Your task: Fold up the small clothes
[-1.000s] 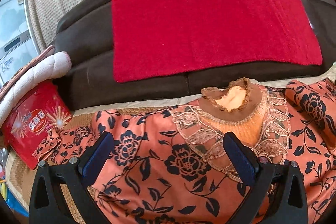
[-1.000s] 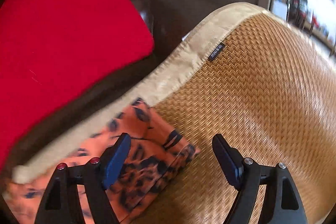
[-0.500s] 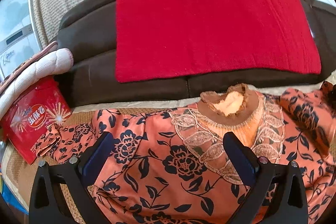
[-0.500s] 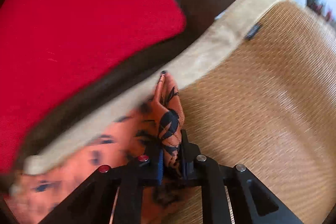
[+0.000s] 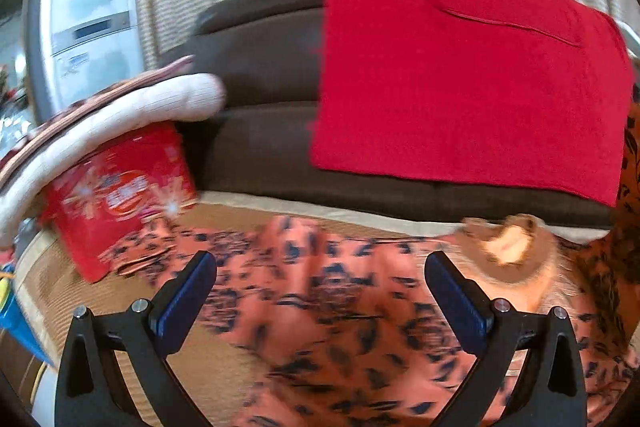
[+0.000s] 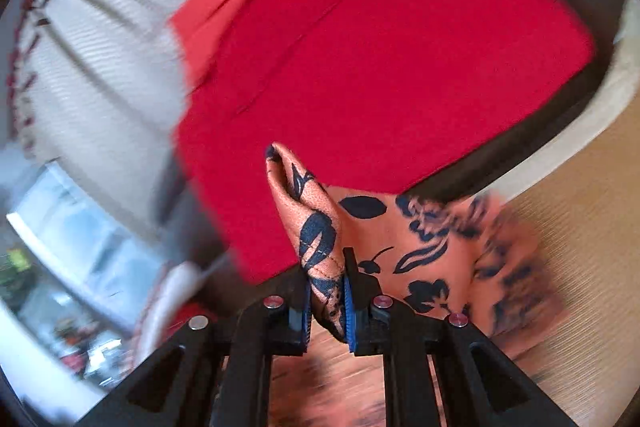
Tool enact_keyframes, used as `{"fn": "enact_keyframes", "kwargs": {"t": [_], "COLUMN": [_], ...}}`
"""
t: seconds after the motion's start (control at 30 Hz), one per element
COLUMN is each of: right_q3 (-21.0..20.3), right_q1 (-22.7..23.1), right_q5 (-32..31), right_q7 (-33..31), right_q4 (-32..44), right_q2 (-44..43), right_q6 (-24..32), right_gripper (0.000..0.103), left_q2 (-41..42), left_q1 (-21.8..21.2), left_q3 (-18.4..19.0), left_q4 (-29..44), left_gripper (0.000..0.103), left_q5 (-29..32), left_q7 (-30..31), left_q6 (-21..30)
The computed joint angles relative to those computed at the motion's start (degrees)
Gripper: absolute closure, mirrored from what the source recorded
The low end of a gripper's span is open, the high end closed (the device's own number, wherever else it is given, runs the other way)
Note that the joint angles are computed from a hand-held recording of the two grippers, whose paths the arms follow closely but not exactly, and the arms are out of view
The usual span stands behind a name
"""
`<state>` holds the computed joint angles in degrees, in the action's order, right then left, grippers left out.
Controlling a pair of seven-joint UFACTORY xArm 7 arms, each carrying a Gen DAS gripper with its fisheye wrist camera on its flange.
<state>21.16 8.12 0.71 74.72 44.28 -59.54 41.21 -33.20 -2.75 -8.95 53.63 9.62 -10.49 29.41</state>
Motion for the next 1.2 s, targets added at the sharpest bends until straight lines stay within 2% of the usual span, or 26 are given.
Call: {"fn": "enact_keyframes", "kwargs": {"t": [0.17,0.27,0.3,0.33,0.37,0.4,0.43,0.47,0.5,0.57,0.63,0.7,0.77,0.83,0.93,0.97,1.0,1.03,1.1,1.2], "right_q3": [7.83,11.76,12.09,12.45,12.67,14.78,17.88,18.57,17.52,16.66,14.36,12.63,8.09,6.9,2.6,2.26,2.04,1.3,-0.12,0.95], "right_q1": [2.1,1.89,2.47,3.47,4.74,3.62,0.09,-1.3,-1.11,-0.92,1.17,3.83,8.8,11.26,15.34,15.62,15.69,16.22,17.34,16.25], "right_q5": [3.28,2.28,1.8,1.43,1.64,0.14,-2.19,-2.68,-3.55,-4.82,-5.6,-5.91,-4.38,-2.74,0.89,1.0,0.95,1.79,3.08,0.79], "right_q7": [5.62,9.13,9.43,9.83,9.53,11.63,14.4,14.78,14.3,14.35,13.68,13.22,10.65,10.1,6.71,5.99,5.44,4.75,3.17,2.0], "right_q4": [1.17,3.05,3.23,5.17,6.72,7.86,7.76,7.78,7.04,6.98,8.18,8.54,5.8,5.49,4.25,4.03,3.98,3.06,0.92,1.33], "right_q2": [14.65,24.48,27.52,30.23,33.34,34.39,33.4,31.67,30.59,27.63,25.29,22.54,19.37,19.77,20.8,21.22,21.69,22.09,20.69,18.89], "right_q6": [-23.44,-35.52,-37.9,-37.88,-38.6,-39.64,-41.26,-40.49,-39.53,-34.17,-26.7,-16.3,-9.19,-1.85,6.09,8.13,10.51,10.9,9.79,9.17], "right_gripper": [0.089,0.083,0.069,0.029,0.01,0.0,0.0,0.0,0.0,0.0,0.002,0.002,0.011,0.024,0.032,0.032,0.037,0.046,0.047,0.044], "left_q2": [-0.02,0.57,0.9,1.42,1.8,2.36,2.74,3.11,3.52,4.39,5.34,6.73,8.2,10.08,12.51,13.11,13.7,14.17,15.38,16.89], "left_q1": [4.28,6.78,7.56,8.1,8.3,8.48,8.74,9.24,9.93,11.33,12.37,13.08,13.67,14.14,15.28,15.63,15.81,15.86,16.19,16.7], "left_q3": [3.57,4.72,5.17,5.93,6.51,7.47,7.81,7.85,8.0,8.41,9.8,11.31,12.93,14.57,15.94,16.27,16.67,17.09,17.6,18.05], "left_q4": [0.41,1.06,1.49,2.1,2.61,3.23,3.72,4.22,4.72,5.83,7.26,8.66,9.94,11.48,13.27,13.71,14.08,14.35,15.01,15.62], "left_gripper": [0.0,0.0,0.0,0.0,0.0,0.0,0.0,0.0,0.0,0.0,0.0,0.0,0.0,0.0,0.0,0.0,0.0,0.0,0.0,0.0], "left_q5": [0.43,1.0,1.04,0.74,0.32,-0.32,-0.57,-0.51,-0.24,0.27,-0.25,-1.43,-3.09,-4.92,-6.34,-6.75,-7.47,-8.34,-9.47,-10.5], "left_q7": [-0.57,-0.9,-1.08,-1.05,-0.9,-0.54,-0.4,-0.53,-0.67,-1.22,-1.53,-1.8,-2.15,-2.06,-2.38,-2.55,-2.53,-2.24,-1.94,-1.36], "left_q6": [0.27,0.12,0.34,0.88,1.42,2.1,2.59,3.1,3.43,4.0,5.41,7.3,9.62,12.13,15.51,16.46,17.16,17.57,18.28,18.3]}}
